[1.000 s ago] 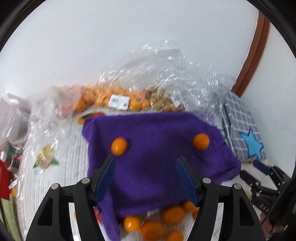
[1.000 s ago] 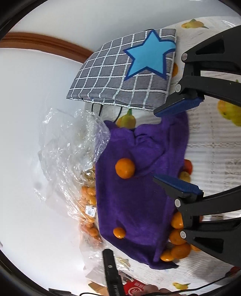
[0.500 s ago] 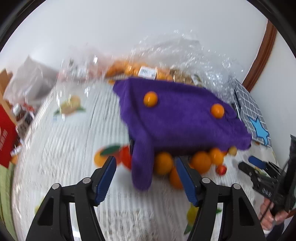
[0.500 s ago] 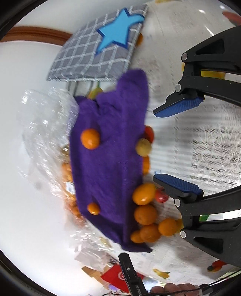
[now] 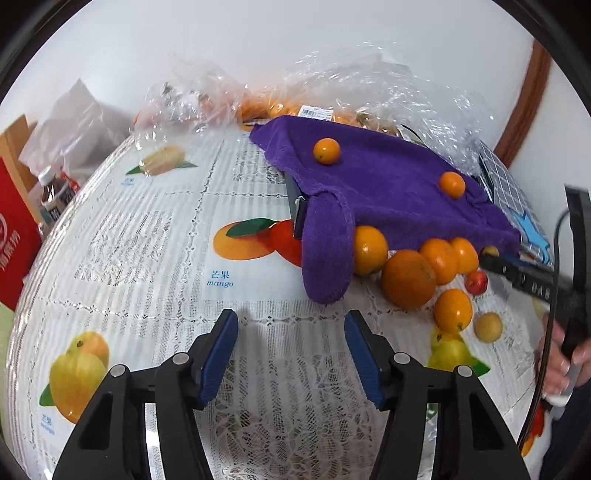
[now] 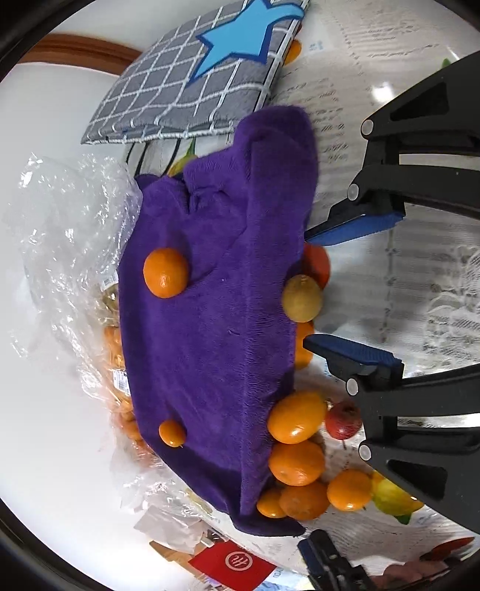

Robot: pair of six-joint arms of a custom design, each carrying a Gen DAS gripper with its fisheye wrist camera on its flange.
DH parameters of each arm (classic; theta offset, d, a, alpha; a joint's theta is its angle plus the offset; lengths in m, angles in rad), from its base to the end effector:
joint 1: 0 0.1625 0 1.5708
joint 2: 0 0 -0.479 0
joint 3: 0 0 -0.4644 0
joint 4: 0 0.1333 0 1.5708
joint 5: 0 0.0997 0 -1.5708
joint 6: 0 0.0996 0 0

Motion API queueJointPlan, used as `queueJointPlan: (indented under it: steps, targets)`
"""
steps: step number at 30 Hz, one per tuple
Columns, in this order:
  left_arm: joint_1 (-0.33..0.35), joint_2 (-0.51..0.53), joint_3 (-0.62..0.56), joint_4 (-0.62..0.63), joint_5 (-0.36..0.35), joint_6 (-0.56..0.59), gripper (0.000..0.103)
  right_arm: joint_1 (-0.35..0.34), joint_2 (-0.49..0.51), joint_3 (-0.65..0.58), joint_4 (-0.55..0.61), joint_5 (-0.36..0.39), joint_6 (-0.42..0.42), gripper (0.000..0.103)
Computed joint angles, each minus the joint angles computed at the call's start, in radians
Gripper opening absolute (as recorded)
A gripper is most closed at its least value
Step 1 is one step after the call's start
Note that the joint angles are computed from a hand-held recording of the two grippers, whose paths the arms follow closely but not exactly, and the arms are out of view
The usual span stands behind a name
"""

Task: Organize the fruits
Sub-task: 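Withdraw both grippers back toward the fruits along the towel edge, then grasp an orange with left gripper while right gripper grasps a yellow-green fruit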

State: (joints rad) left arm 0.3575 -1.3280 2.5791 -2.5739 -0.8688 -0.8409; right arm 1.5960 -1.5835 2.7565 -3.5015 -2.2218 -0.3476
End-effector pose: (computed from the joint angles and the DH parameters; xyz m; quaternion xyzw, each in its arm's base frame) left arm -0.2485 -0.3038 0.0884 0.2143 0.9078 -0.2319 0.2759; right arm 0.0805 -0.2988 0.2243 0.0469 -0.8870 0.2982 0.3495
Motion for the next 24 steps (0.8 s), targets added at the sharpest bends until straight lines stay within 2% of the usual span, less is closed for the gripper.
queueJointPlan:
  steps: [1, 3, 5, 11, 15, 21, 24]
  targets:
    - [-0.001, 0.0, 0.001, -0.003, -0.004, 0.004, 0.057, -0.002, 0.006, -0.002, -0.009, 0.002, -0.007, 0.046]
    - [0.003, -0.014, 0.017, -0.07, -0.042, 0.032, 0.045, -0.003, 0.023, -0.006, -0.032, 0.002, -0.027, 0.038]
    - [0.01, -0.02, 0.022, -0.113, -0.076, 0.037, 0.041, -0.003, 0.035, -0.007, -0.05, 0.004, -0.045, 0.027]
    - [-0.01, 0.031, 0.013, -0.298, -0.115, 0.107, 0.037, 0.001, 0.028, 0.01, -0.069, 0.015, -0.078, 0.027]
    - [-0.007, 0.093, -0.025, -0.345, -0.136, 0.136, 0.037, 0.014, 0.021, 0.034, -0.126, -0.003, -0.104, 0.027]
    - [0.028, 0.144, -0.063, -0.373, -0.098, 0.104, 0.037, -0.027, -0.064, 0.056, -0.066, 0.04, -0.086, 0.027]
    - [0.051, 0.151, -0.069, -0.376, -0.067, 0.072, 0.037, -0.028, -0.061, 0.055, -0.065, 0.041, -0.09, 0.027]
